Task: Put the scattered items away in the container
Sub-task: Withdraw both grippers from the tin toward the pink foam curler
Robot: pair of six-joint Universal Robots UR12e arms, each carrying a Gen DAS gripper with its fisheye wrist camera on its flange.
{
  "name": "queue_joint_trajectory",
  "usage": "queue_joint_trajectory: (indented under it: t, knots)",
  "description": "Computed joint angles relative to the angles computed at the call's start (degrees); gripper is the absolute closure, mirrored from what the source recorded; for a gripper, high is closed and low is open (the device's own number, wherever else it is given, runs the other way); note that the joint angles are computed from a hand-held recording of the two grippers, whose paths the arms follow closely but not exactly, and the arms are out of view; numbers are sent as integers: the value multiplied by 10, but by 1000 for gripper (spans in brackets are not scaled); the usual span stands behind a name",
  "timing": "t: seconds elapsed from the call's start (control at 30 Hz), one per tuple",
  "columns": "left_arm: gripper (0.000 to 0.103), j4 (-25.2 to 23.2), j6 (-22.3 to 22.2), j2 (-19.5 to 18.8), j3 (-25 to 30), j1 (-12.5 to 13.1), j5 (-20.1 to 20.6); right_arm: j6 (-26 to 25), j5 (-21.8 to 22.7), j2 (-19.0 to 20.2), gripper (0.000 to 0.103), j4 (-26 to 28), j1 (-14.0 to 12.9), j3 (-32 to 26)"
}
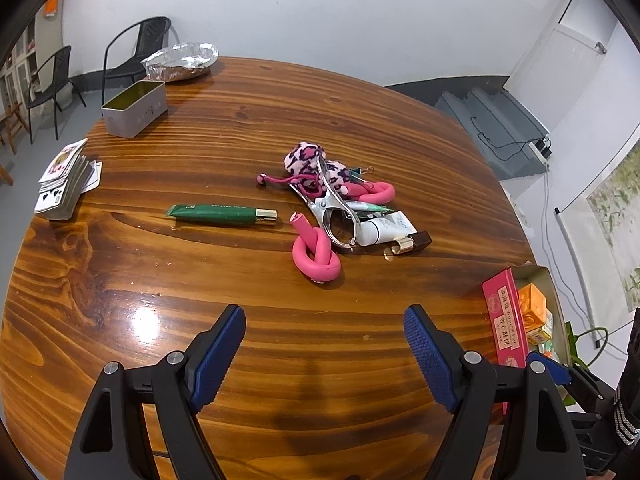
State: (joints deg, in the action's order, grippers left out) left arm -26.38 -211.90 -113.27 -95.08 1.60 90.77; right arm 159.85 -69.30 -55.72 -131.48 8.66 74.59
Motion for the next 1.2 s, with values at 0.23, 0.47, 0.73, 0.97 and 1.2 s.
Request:
queue_joint_trajectory:
  t: [0.23,0.47,0.73,0.97,1.2]
  knots:
    - [20,-14,9,-10,9,6,-14,5,-9,7,23,12,4,-9]
    - [20,-29,17,-23,22,10,-23,11,-18,14,23,20,7,-18]
    - [20,-54,35,-44,45,12,-29,21,-28,22,23,31,7,-27]
    - [20,-82,49,-67,71,13,-28,18,-37,31,23,38,12,-36]
    - [20,-108,60,-91,100,17,-25,25,-44,42,23,54,14,-51]
